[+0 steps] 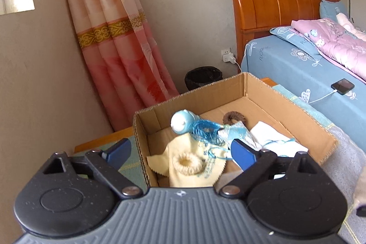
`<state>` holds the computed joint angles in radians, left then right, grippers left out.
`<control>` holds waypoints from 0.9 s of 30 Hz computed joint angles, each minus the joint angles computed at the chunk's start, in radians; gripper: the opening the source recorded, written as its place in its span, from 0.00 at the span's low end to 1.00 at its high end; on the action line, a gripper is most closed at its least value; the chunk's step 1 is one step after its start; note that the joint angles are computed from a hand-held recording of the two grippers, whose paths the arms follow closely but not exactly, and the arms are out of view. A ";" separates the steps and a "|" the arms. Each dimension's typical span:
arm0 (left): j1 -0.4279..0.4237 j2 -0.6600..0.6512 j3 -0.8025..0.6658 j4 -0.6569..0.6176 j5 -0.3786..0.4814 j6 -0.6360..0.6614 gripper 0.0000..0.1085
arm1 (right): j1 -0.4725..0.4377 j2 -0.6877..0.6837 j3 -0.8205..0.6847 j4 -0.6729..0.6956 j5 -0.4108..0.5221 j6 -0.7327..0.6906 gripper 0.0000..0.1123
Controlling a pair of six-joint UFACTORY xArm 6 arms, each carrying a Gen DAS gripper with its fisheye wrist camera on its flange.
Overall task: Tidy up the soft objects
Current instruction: 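Drop the cream ring into the box from the left gripper while the right gripper lifts the grey pouch, then carry the grey pouch over the box with the right gripper and release it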
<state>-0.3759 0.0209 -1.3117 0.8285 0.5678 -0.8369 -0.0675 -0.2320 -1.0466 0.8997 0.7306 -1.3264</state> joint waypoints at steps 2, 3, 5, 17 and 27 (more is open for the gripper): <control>-0.013 -0.045 0.046 0.026 0.005 -0.034 0.89 | 0.001 0.003 -0.004 -0.004 0.001 0.001 0.51; -0.020 -0.064 0.062 0.031 0.013 -0.047 0.89 | 0.003 0.003 -0.003 -0.004 -0.004 0.000 0.51; -0.041 -0.106 0.095 0.024 0.040 -0.057 0.93 | 0.009 -0.002 0.001 0.003 -0.014 -0.007 0.51; -0.189 -0.318 0.300 0.114 0.163 -0.308 0.94 | 0.018 -0.029 -0.002 0.007 0.019 -0.014 0.51; -0.221 -0.419 0.427 0.194 0.164 -0.533 0.94 | 0.060 0.029 -0.098 -0.039 -0.028 0.071 0.51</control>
